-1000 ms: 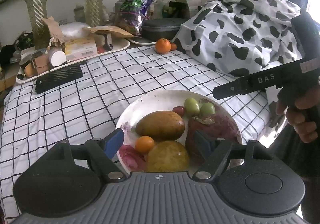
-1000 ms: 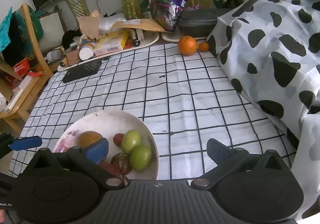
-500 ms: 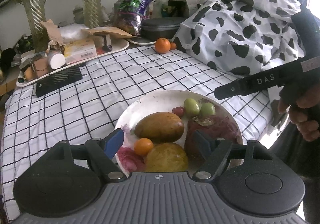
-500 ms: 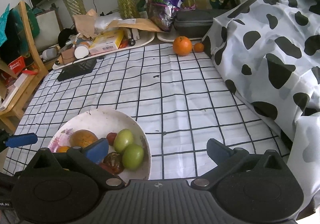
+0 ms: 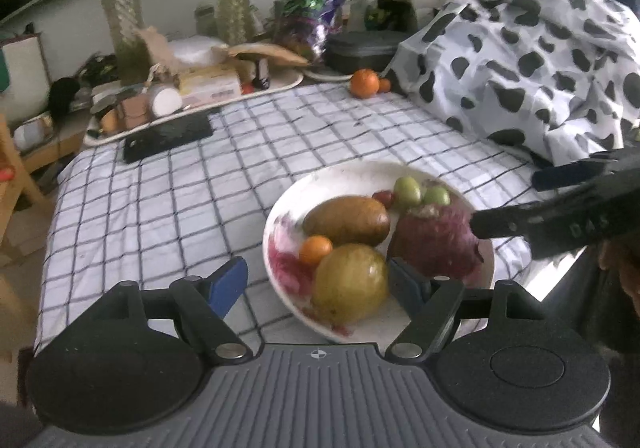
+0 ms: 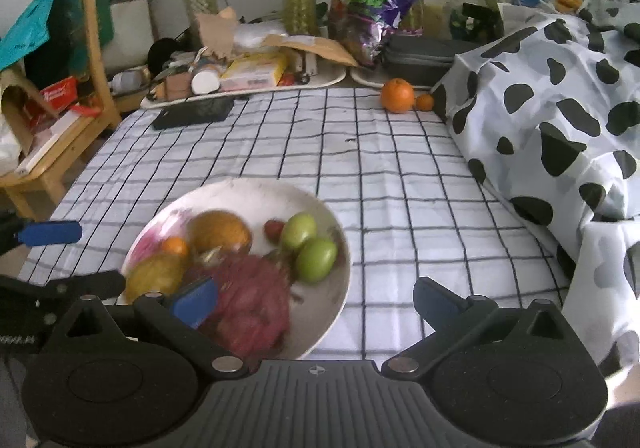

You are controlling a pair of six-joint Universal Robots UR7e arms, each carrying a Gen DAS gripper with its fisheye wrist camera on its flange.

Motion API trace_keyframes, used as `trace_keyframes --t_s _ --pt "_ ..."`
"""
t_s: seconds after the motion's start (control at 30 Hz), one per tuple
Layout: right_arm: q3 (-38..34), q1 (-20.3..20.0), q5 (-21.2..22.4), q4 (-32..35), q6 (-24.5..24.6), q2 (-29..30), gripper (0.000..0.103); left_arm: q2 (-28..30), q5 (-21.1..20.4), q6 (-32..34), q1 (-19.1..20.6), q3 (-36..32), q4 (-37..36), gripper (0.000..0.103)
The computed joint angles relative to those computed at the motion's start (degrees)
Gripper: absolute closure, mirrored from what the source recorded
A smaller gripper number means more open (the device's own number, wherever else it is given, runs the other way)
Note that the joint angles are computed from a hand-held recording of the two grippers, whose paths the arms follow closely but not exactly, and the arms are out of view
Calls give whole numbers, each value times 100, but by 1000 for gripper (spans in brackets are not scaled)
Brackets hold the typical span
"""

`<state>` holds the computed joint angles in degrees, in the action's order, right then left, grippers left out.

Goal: Organize fruits
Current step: 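Withdraw both open tools from the plate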

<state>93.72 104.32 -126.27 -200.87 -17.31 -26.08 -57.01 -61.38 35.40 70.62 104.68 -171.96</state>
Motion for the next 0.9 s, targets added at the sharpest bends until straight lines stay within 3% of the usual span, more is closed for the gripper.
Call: trace_keyframes --t_s 0.13,0.33,0.43,0.53,0.9 --pt "166 107 -196 -38 102 3 0 -109 259 -223 -68 141 86 27" --pt "269 239 -654 162 449 21 0 -311 283 -609 -74 273 397 26" --pt "287 270 -786 306 578 23 0 -328 401 -740 -83 274 642 5" --pt "289 308 -920 400 640 45 0 -283 600 -662 -128 309 606 0" --pt "228 322 -1078 615 651 98 0 -164 879 -808 -127 206 764 0"
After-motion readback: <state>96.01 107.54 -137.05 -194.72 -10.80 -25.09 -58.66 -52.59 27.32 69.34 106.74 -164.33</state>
